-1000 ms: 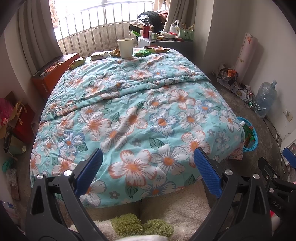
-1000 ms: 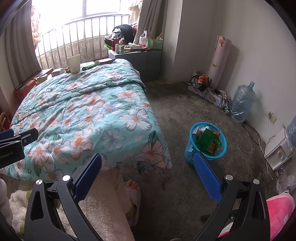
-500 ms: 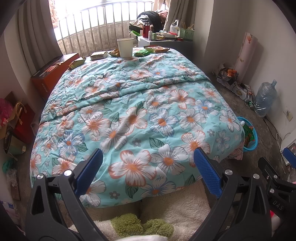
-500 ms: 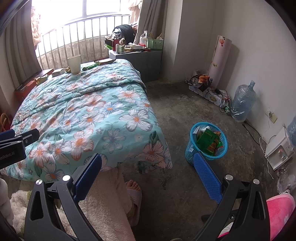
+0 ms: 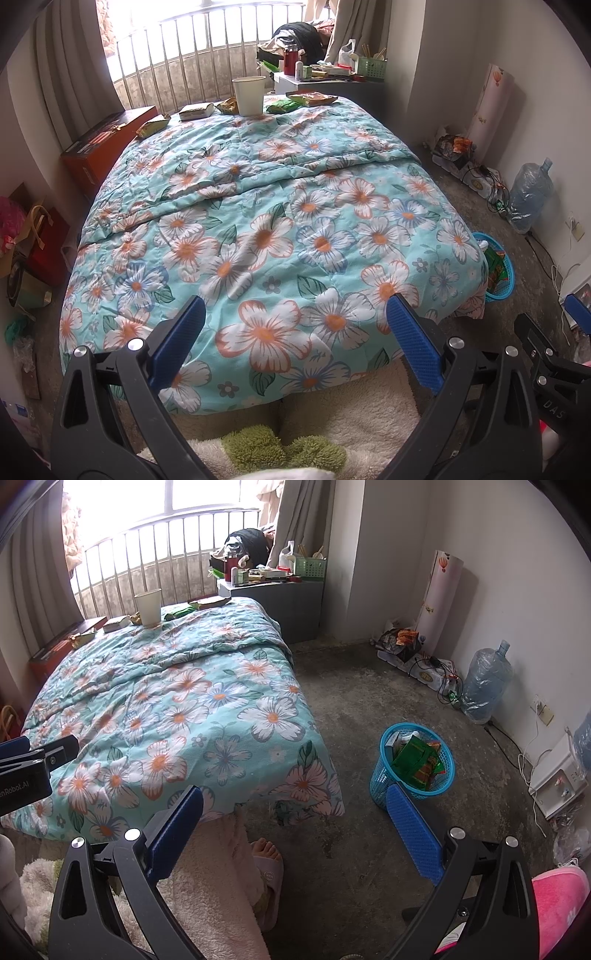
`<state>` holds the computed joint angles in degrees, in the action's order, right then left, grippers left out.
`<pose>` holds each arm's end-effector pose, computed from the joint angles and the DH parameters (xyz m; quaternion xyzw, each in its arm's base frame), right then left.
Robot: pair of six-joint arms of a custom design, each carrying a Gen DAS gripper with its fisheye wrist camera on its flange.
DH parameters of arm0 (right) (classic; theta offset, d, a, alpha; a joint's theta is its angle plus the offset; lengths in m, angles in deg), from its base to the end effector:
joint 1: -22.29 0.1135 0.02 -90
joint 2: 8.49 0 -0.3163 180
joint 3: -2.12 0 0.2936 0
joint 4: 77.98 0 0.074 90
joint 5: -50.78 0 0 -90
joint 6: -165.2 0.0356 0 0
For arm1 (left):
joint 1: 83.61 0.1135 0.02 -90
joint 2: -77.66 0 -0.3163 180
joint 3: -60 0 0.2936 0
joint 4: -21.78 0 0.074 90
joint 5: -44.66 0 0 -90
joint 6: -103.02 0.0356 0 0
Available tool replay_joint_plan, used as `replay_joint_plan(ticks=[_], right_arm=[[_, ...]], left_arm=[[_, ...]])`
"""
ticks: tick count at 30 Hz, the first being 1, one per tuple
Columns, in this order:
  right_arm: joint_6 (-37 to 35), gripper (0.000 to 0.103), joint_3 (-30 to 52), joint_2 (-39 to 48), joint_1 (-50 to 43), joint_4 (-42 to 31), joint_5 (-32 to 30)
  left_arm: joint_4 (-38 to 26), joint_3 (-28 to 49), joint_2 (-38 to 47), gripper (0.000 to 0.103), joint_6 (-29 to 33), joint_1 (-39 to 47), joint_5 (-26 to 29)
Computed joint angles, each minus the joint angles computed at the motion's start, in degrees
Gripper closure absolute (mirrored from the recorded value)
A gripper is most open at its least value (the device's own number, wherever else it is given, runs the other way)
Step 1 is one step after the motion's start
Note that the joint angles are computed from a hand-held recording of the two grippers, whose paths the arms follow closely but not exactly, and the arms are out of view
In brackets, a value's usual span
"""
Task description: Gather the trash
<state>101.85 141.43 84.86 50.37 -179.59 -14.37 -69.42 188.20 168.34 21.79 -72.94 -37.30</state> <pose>0.2740 0.1292 0.5526 0.0519 0.9338 -0.0500 0.3506 0.3167 0.0546 0.5206 0.0061 0.9481 -0.0132 0.3177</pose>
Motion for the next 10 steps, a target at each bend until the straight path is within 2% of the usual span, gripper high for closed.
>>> replay_joint_plan(ticks=[10], right_arm=[[0.00, 0.006, 0.04, 0.01, -0.04, -0.03, -0.06]], left_arm=[[-0.05, -0.37, -0.04, 0.009, 0.15, 0.11, 0.11]])
